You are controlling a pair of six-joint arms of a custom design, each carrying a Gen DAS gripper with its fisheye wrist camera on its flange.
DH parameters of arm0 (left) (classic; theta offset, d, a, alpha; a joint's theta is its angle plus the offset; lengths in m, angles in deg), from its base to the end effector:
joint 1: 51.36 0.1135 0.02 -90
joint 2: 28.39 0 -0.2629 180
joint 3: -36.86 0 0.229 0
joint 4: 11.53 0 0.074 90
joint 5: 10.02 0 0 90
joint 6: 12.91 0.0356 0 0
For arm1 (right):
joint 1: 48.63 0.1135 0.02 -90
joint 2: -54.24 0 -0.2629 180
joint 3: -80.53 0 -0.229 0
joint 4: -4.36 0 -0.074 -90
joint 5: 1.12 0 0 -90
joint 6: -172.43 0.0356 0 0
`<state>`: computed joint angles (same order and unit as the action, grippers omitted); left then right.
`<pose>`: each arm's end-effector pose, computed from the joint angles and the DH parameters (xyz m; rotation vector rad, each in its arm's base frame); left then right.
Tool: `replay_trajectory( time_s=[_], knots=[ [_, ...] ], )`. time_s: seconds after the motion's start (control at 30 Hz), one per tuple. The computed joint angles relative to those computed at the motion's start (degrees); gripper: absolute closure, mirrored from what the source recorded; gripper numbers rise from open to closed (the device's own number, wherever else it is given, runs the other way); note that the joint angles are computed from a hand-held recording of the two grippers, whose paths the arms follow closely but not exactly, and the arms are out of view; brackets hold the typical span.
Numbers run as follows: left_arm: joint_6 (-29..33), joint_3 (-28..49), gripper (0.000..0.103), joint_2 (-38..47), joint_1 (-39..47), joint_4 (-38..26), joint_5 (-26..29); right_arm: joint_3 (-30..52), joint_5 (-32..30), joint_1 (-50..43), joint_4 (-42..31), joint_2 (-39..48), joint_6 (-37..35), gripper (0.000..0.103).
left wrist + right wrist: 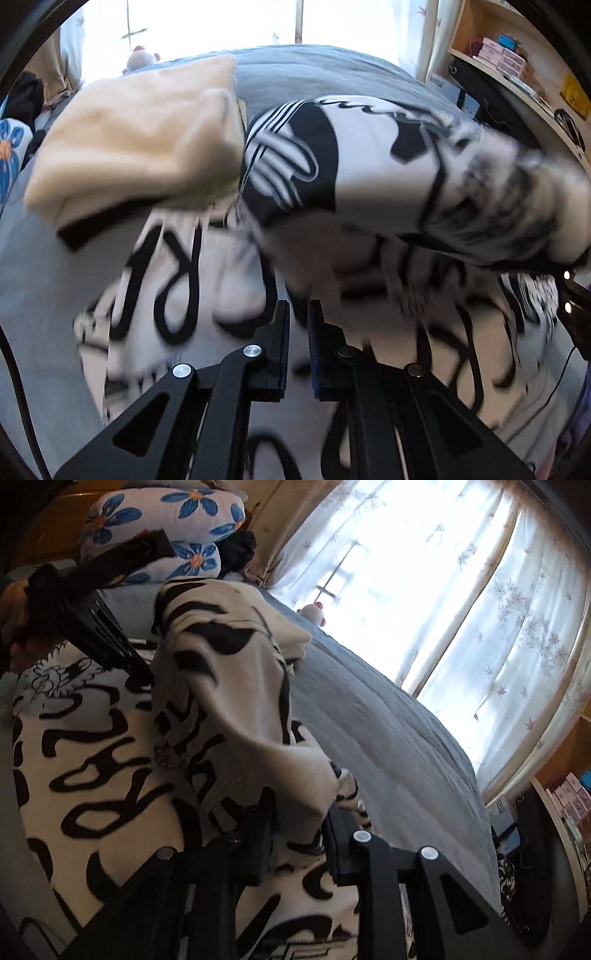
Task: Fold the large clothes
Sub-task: 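Fold the held hood over onto the jacket body with both tools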
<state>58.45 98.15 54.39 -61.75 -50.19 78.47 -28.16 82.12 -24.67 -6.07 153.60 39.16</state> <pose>0.2506 -0.0450 0.1954 -0.1982 2.6197 -0.1420 0.3186 0.1462 0.1972 -1.2912 1.8272 -0.0508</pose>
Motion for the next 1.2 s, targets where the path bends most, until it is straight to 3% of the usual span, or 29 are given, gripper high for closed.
replay_trajectory(
  time_s=[0.1,0.13,0.17,0.23,0.3,0.33,0.47,0.6,0.77,0.9,1.03,1.07,1.1,1.13,1.17,1.2],
  knots=[
    [-1.74,-2.02,0.094,-5.97,-0.90,-4.02,2.00,-0.01,0.39,-0.72,-6.30,-3.66,4.40,0.079],
    [-2.53,-2.25,0.093,-8.78,-0.77,-6.19,3.48,1.59,-1.21,-1.85,-10.81,-4.58,6.83,0.075],
    [-3.16,-2.05,0.088,-10.35,-0.64,-7.65,4.64,4.64,-3.53,-2.97,-16.99,-4.71,10.48,0.065],
    [-3.33,0.48,0.069,-11.74,1.97,-11.11,9.59,9.63,-7.85,-4.79,-26.01,-3.98,16.60,0.045],
    [-3.38,2.39,0.032,-13.41,4.74,-14.29,13.51,13.56,-12.58,-6.20,-33.09,-3.23,22.04,0.041],
    [-4.07,4.08,0.028,-12.89,5.76,-14.44,15.64,16.47,-15.72,-7.08,-37.22,-2.12,24.89,0.041],
    [-3.80,9.63,0.027,-9.56,11.09,-15.05,23.32,26.26,-25.97,-9.48,-48.77,3.82,34.90,0.039],
    [-5.13,12.84,0.027,-3.53,15.24,-13.01,30.81,32.26,-36.98,-11.30,-54.20,10.20,42.10,0.039],
    [-7.33,16.95,0.027,4.42,16.69,-9.25,34.16,34.79,-39.59,-10.68,-49.81,15.00,53.20,0.039],
    [-5.85,22.38,0.027,13.10,16.16,-9.98,34.74,41.15,-39.10,-9.74,-52.24,22.37,58.35,0.039],
    [-6.59,25.49,0.028,20.25,14.86,-7.45,34.74,43.02,-37.10,-8.90,-49.84,24.94,59.75,0.040],
    [-6.88,25.32,0.041,20.84,14.44,-5.95,33.69,43.91,-35.36,-8.31,-49.50,25.18,58.88,0.054],
    [-7.16,25.87,0.072,21.24,13.58,-5.15,31.76,45.32,-34.95,-8.02,-50.22,25.86,57.68,0.065],
    [-7.19,26.33,0.086,21.51,12.91,-4.98,30.39,48.60,-34.27,-7.49,-52.73,27.20,55.54,0.085],
    [-7.23,27.54,0.095,21.54,11.66,-5.34,27.35,51.50,-32.75,-6.82,-54.52,27.80,53.49,0.090],
    [-7.46,27.76,0.096,20.96,10.57,-4.85,24.53,52.33,-31.37,-6.39,-54.39,27.52,52.42,0.090]
  ],
)
